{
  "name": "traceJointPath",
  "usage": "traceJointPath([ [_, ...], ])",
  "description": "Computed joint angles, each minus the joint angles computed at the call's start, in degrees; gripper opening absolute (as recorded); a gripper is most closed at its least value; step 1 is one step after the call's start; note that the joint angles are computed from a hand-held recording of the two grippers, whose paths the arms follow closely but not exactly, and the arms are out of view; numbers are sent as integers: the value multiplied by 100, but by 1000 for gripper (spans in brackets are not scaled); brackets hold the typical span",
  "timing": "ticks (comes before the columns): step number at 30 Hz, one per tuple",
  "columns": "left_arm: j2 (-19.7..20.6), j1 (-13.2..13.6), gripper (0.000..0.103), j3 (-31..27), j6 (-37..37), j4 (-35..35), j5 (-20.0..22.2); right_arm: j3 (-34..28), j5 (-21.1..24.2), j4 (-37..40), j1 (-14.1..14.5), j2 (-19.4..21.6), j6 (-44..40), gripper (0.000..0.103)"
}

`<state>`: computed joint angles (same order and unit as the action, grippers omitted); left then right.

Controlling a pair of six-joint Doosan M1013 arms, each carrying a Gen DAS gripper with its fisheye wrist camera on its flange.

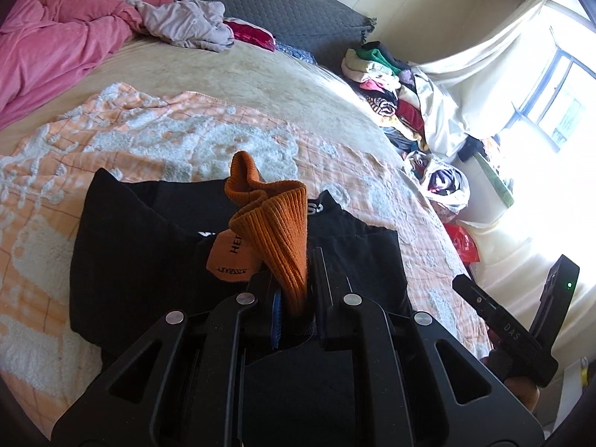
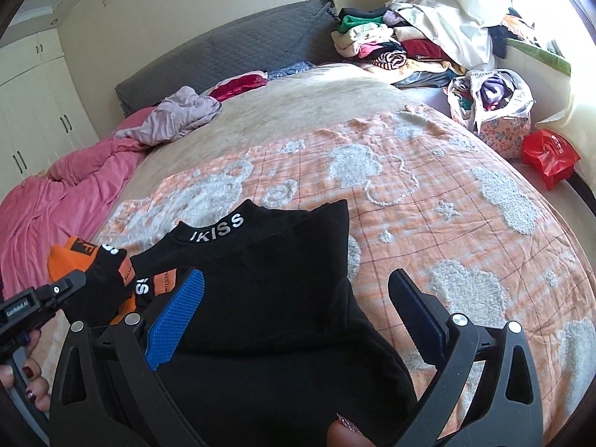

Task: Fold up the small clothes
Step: 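Carry the sleeve across the body with the left gripper onto the chest, then grasp the crossed orange cuffs with the right gripper while the left gripper releases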

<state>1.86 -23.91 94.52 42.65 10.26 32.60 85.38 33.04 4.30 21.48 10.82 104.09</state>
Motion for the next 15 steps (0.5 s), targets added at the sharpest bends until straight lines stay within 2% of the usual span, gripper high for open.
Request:
traceJointPath([
  [2,55,-34,7,-24,143,-100,35,-3,-6,25,-29,-1,41,99],
  [8,181,-46,10,-34,1041,-976,21,7,3,26,-79,-2,177,99],
  [9,188,-14,13,-20,1313,-1294,1,4,16,50,-80,4,157,99],
  [10,191,11,25,-4,1493,-1532,-9,3,22,44,-78,9,162,99],
  [12,176,15,31,31,1546,-1646,-33,-14,60,90,-64,36,87,99],
  [15,111,39,34,98,1387,-1519,-35,-40,133,187,-8,84,-112,99],
])
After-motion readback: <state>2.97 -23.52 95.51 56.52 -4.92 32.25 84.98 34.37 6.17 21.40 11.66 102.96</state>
